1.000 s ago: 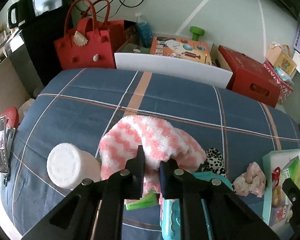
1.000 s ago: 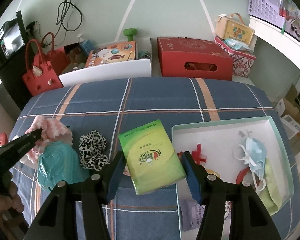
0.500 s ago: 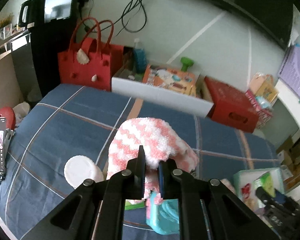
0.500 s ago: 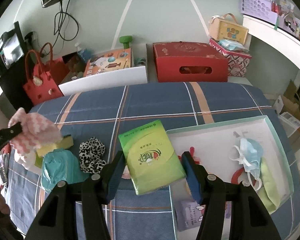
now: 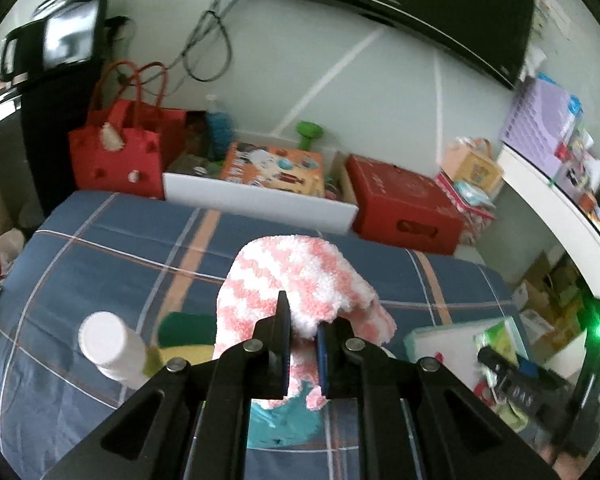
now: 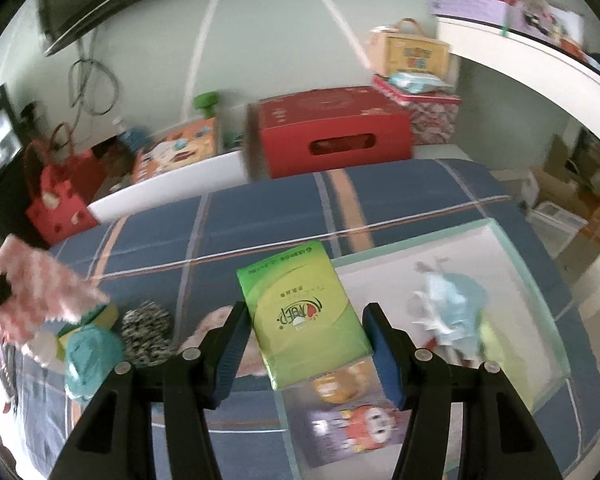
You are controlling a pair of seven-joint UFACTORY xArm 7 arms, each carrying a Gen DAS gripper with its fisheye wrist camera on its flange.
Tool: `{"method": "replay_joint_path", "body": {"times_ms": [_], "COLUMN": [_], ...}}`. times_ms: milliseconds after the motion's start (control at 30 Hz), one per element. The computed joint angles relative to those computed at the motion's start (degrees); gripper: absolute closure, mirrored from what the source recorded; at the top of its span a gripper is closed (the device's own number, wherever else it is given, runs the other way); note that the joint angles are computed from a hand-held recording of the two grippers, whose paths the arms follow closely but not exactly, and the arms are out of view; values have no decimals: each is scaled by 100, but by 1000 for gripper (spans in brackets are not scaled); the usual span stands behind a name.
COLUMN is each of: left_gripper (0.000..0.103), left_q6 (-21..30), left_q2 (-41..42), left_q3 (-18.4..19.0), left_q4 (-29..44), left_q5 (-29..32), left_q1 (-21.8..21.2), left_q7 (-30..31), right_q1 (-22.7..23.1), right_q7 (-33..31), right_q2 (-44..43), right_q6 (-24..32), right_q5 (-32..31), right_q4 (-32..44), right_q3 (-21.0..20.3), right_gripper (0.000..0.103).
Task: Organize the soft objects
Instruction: 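Carry the tissue pack and pink zigzag towel with both tools over the tray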
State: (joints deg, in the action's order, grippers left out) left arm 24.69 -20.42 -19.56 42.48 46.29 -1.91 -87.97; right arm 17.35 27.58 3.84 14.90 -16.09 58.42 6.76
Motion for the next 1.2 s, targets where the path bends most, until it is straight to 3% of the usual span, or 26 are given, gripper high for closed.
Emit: {"method": "replay_joint_path", "body": {"times_ms": [100, 200, 300, 467, 600, 967, 1200], "left_gripper": [93, 93, 93, 93, 93, 93, 92], "left_q6": [25, 123, 224, 415, 298, -34, -103], "left_q2": [304, 650, 1064, 1856, 2553, 3981, 4593], "left_q3": [-23, -23, 15, 95, 267, 995, 1196], "left_q4": [256, 612, 1060, 1894, 2492, 3591, 3709], "left_q5": [-82, -37, 122, 529, 530, 470, -501], "left_q1": [-143, -360, -626, -1058, -1426, -2311, -2481], "left_q7": [189, 350, 420, 265, 441, 596, 1211], "right_q1": [-104, -226, -373, -668, -845, -880, -880], "right_q7": [173, 701, 1188, 1577, 1663, 1907, 1495], "right_q2": [-55, -100, -126, -97, -3, 343, 538], "right_q6": [12, 114, 287, 280, -127, -197, 16], "right_q5": [-49, -520, -972, -1130, -1074, -1214, -736], "right_q4": [-51, -72, -62, -95, -196, -70, 26], "right_q3": [-110, -263, -355, -460, -541, -775, -728], "right_gripper": [42, 42, 42, 42, 42, 42, 42]}}
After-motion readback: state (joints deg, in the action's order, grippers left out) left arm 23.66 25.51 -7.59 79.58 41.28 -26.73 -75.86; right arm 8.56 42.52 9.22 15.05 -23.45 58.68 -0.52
